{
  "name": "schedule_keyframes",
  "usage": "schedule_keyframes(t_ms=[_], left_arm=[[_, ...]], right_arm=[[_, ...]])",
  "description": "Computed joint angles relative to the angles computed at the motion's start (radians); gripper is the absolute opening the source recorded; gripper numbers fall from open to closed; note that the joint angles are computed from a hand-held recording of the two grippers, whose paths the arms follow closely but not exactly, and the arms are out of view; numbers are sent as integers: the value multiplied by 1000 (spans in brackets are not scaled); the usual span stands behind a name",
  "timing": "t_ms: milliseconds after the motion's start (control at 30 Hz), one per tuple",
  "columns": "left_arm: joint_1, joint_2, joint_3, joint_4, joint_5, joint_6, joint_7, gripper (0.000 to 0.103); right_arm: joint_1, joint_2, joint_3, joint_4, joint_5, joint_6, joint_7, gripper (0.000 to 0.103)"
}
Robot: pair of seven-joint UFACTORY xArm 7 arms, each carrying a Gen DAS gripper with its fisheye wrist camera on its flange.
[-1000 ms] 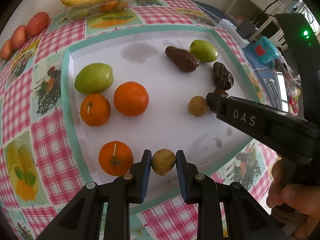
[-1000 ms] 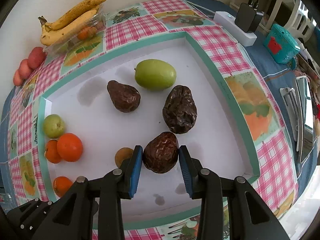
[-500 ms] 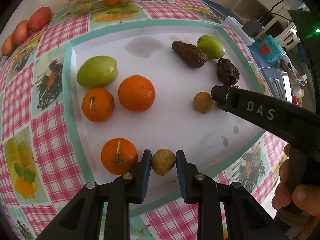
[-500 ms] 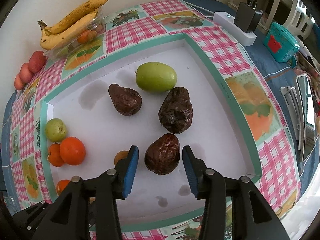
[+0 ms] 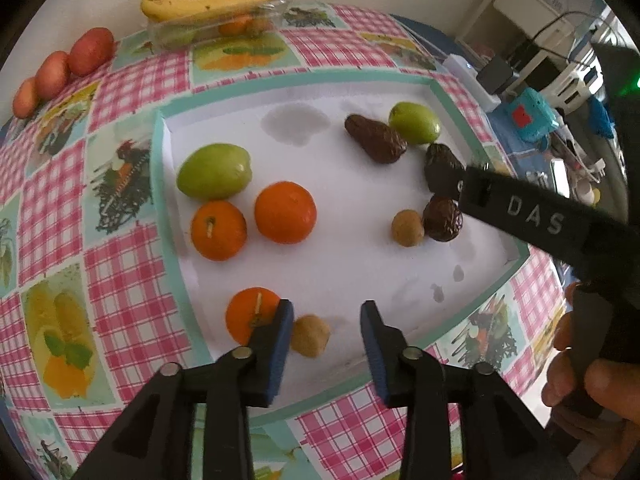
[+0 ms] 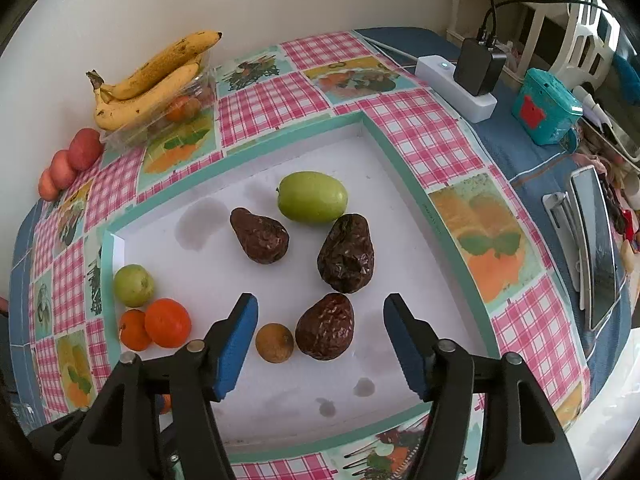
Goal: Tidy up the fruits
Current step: 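Open the right gripper to release the avocado while the left gripper releases the brown fruit, then withdraw both grippers from the tray back over the cloth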
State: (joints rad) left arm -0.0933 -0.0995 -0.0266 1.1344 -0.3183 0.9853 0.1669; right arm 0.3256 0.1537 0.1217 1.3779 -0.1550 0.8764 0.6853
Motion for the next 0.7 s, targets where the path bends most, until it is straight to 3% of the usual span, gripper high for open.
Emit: schedule_keyframes(t_ms=[67,367,433,633,700], left_arm=[[8,-7,12,2,-24,3,9,49],[63,-26,59,9,-123,9,12,64],[77,-25,54,7,-75,-17,-30,68],[121,-2,36,1,228,-84,-240,84],[134,1,43,-7,287,-90,-280,89]], right_arm=[[1,-1,0,-2,-2,3,4,67],[4,2,3,6,-8,3,-6,67],[8,6,4,14,-12,7,-9,67],[25,26,9,43,-23,21,-21,67],[31,37,11,56,-22,24,-35,67]])
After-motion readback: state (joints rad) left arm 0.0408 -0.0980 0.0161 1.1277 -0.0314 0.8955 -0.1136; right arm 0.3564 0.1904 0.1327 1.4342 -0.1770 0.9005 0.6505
